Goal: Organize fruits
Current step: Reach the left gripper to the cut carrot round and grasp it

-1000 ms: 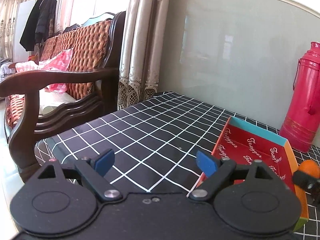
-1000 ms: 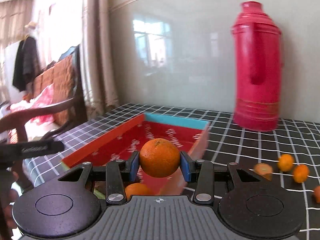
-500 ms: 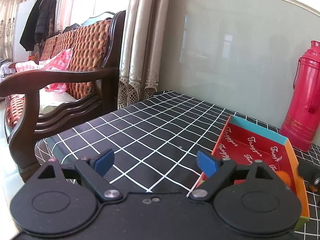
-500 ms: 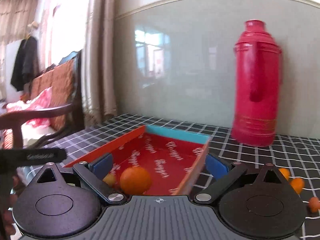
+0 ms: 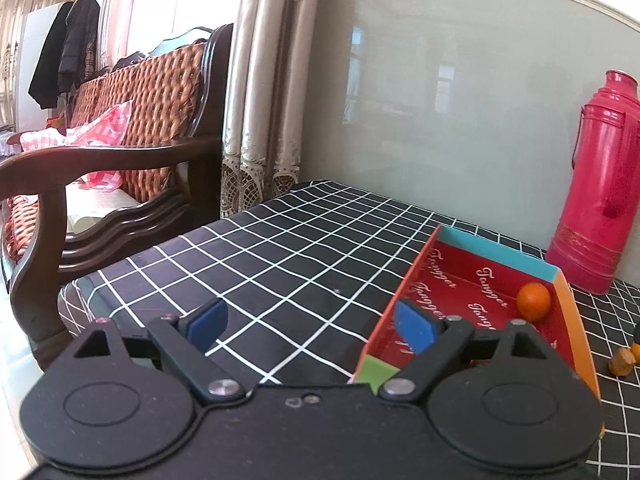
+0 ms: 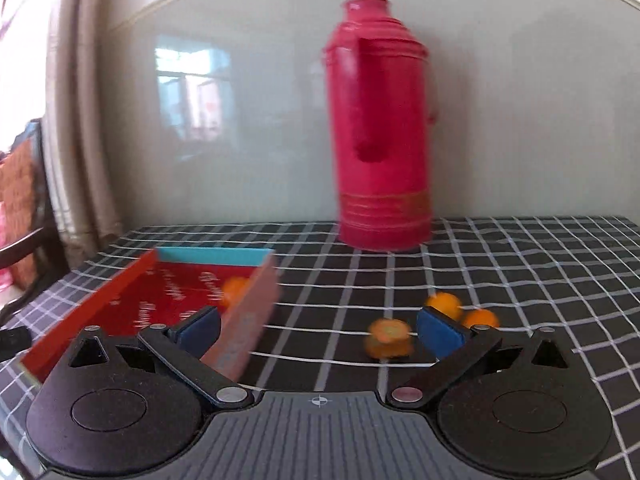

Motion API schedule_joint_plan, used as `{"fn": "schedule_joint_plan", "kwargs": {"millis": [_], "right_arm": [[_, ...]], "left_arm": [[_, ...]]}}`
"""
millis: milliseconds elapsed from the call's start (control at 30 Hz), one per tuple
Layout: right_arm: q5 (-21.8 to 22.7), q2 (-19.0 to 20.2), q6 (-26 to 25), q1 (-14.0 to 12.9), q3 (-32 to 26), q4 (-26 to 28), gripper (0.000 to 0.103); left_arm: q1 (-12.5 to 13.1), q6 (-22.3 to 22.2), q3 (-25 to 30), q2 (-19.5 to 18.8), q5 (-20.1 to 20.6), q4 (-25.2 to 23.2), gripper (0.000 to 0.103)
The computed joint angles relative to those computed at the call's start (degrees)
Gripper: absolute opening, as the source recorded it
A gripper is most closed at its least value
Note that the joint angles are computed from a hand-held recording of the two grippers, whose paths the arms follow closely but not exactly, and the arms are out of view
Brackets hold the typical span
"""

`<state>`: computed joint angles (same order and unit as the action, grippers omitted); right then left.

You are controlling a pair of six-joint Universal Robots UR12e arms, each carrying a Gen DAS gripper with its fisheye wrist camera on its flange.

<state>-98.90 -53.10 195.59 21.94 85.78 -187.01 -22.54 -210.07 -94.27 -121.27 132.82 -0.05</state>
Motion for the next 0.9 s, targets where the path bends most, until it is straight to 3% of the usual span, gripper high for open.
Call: {"fn": "schedule_joint_plan", "kwargs": {"millis": [267, 533, 733, 900], "right_arm": [[-7.1, -1.4, 2.3, -0.7, 1.5, 3.3, 0.103], [-15.5, -2.8, 2.3, -1.3, 3.8, 4.1, 0.103], [-20.1, -3.9, 3.3, -1.9, 5.9, 3.8, 0.103], [-29.1, -3.8, 3.1, -1.6, 6.7, 3.9, 0.103]], "left_arm": [[-0.9, 1.6, 1.8, -1.2, -1.3, 0.6, 0.084], [-2.8, 8.1, 5.6, -4.1, -3.9, 3.7, 0.084], [-4.1, 13.6, 8.6, -6.2, -9.8, 5.0, 0.085], [-5.4, 18.8, 11.8, -8.6, -13.2, 5.1, 0.085]]}}
